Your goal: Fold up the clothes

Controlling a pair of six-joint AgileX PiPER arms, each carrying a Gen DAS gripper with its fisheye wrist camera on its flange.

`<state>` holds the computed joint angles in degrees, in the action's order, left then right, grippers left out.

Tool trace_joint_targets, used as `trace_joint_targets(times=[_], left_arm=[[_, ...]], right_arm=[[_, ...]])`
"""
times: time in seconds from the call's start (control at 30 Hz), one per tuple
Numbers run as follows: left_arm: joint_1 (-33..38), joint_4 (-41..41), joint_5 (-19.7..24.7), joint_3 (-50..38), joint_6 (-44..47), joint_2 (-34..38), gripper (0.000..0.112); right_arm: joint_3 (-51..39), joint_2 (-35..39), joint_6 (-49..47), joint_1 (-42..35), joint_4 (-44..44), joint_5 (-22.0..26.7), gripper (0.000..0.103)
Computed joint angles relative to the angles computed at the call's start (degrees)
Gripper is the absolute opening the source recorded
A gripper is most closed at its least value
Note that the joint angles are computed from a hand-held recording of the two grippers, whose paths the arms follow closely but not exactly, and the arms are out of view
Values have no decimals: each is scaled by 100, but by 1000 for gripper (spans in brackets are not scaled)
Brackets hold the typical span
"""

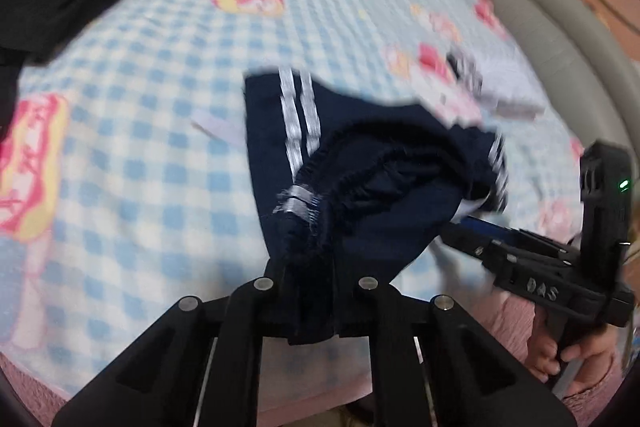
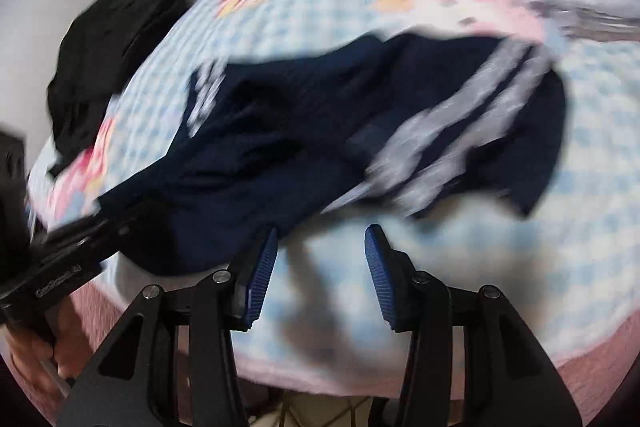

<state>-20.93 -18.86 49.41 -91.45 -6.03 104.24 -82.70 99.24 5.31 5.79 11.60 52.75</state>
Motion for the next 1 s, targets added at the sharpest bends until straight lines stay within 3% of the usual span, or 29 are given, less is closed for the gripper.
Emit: trace_joint_targets(times=[0.1,0.23,0.33,0.43,0.47,0.57,0.63,0.7,0.77,0.83,0.9,1.0], left_arm=[[255,-264,66,22,289,-192,11],[451,-728,278,79,806,-245,12],[345,-1018,212,289,1100,-376,13],[159,-880,238,387,1094,-425,17],[104,-702,295,377,971,-403,20],[240,-788,540,420,924,-396,45],[511,-1329,577,645,1299,-546,48],[776,-1850,496,901,1560,-687,48],[923,-2096,319,1043,1505,-730,48],[985,-2133,97,1056,1230,-680,46],[1031,-2146,-118,1048,940,-620,42],[924,-1736,-47,681,608,-338,41]], right_arm=[[-24,-215,475,-104,-682,-147,47],[-137,-295,-505,-790,492,284,49],[-31,-354,-1173,-842,1114,550,49],[289,-429,-736,-544,705,185,49],[339,-398,-432,-501,523,106,49],[448,-448,-240,-792,775,70,49],[396,-532,-369,-899,876,99,49],[297,-603,-530,-926,893,150,51],[170,-515,-652,-831,903,139,63],[-6,-366,-473,-658,616,147,63],[-159,-201,-95,-515,225,84,60],[-166,-155,356,-524,-196,-71,40]])
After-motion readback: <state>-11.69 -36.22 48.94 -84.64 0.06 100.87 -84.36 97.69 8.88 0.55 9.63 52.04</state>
